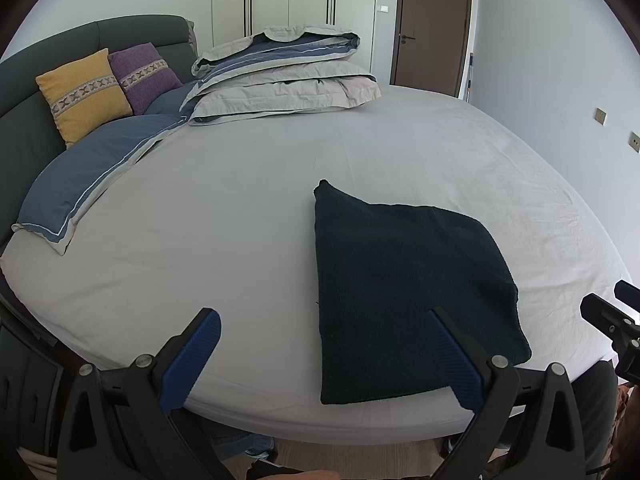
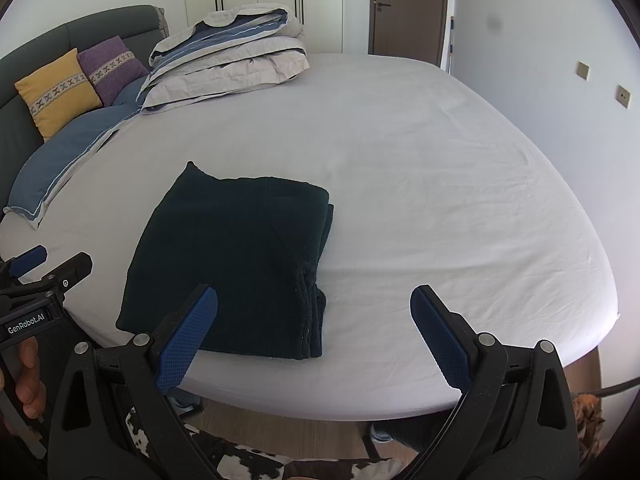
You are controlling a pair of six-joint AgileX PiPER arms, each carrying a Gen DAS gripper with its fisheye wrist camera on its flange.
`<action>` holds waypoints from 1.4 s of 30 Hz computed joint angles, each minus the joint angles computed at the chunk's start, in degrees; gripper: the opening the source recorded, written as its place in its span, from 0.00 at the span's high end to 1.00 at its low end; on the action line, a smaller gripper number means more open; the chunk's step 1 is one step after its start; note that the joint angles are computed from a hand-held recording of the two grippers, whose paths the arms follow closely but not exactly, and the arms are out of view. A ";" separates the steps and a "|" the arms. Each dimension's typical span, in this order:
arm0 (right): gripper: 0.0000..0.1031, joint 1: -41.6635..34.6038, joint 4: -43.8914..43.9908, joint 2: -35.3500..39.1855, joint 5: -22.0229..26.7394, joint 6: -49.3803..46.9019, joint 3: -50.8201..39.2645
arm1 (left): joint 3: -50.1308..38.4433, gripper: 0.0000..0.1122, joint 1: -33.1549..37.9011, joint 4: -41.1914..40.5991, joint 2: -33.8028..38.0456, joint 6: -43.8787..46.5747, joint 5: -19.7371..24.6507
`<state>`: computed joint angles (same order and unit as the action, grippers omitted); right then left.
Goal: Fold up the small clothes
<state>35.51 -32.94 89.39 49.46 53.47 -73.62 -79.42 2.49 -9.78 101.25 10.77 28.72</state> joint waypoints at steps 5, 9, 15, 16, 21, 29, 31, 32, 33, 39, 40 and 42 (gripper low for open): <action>0.04 0.04 -0.01 0.09 -0.02 0.06 -0.03 | 0.11 0.08 -0.06 0.02 -0.05 -0.05 0.02; 0.04 0.13 -0.12 0.10 0.00 0.24 -0.01 | 0.48 0.08 -0.05 -0.09 -0.24 0.06 -0.29; 0.04 0.17 -0.13 0.07 -0.57 0.09 0.39 | 0.68 0.08 -0.12 -0.01 -0.33 -0.01 -0.36; 0.04 0.26 -0.18 0.11 -0.54 0.22 0.42 | 0.86 0.08 -0.03 -0.18 -0.45 0.21 -0.39; 0.04 0.34 0.00 0.06 -0.48 0.03 0.40 | 1.09 0.08 0.01 -0.22 -0.70 0.19 -0.38; 0.04 0.48 -0.20 -0.31 -0.31 0.09 0.43 | 1.10 0.08 -0.06 -0.44 -0.88 0.37 -0.42; 0.04 0.41 -0.21 -0.34 -0.32 0.07 0.42 | 0.86 0.08 -0.05 -0.40 -0.78 0.37 -0.32; 0.04 0.36 -0.20 -0.42 -0.33 0.05 0.43 | 0.78 0.08 -0.05 -0.40 -0.77 0.35 -0.31; 0.04 0.29 -0.15 -0.48 -0.34 -0.04 0.41 | 0.64 0.08 -0.06 -0.40 -0.71 0.34 -0.20; 0.04 0.02 0.01 -0.51 -0.40 -0.20 0.28 | 0.71 0.08 -0.21 -0.32 -0.71 0.22 -0.27; 0.04 0.03 0.10 -0.50 -0.35 -0.17 0.25 | 0.81 0.08 -0.29 -0.17 -0.78 0.07 -0.29; 0.04 0.07 0.19 -0.40 -0.21 -0.08 0.17 | 0.85 0.08 -0.33 -0.19 -0.81 0.02 -0.30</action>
<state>35.58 -32.75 88.99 49.25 53.39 -73.45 -78.57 2.17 -9.97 100.45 10.79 28.42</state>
